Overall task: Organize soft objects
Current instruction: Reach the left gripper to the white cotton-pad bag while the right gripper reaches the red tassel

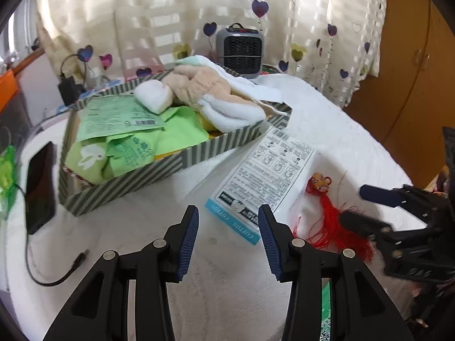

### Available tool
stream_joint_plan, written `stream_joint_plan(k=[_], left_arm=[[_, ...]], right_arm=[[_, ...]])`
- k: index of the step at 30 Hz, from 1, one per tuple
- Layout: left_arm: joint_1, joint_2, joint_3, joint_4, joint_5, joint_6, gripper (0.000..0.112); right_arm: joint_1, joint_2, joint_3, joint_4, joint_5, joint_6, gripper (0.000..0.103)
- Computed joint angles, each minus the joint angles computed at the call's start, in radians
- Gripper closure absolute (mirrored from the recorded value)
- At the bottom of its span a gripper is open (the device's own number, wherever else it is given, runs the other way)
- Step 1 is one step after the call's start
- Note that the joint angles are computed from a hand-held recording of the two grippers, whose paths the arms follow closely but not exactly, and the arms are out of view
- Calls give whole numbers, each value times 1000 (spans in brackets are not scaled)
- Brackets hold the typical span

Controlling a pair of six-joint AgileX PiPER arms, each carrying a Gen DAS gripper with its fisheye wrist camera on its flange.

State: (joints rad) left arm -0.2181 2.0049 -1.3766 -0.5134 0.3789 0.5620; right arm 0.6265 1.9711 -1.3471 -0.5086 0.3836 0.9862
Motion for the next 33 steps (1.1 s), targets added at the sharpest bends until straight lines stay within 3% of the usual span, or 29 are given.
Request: stream_joint_plan(k=[3, 7, 14, 18, 23, 33], left_arm=[[31, 38, -52, -184, 98, 175, 55], [21, 51, -67, -222, 113, 236, 55], [-4, 100, -132, -123, 161, 217, 52], [-28, 119, -147, -14, 127, 150, 52], [-29, 136, -166, 15, 138, 148, 51], [-66, 165, -204, 194, 128, -2, 51]], right_arm=[[10, 43, -62, 12, 46, -27, 41], [30, 96, -148, -10, 143, -50, 41], [27, 152, -222, -5, 255, -68, 41], [6, 136, -186, 17, 217, -78, 41], [1, 137, -185, 16, 212, -81, 45], [-19, 122, -163, 25, 194, -85, 65]])
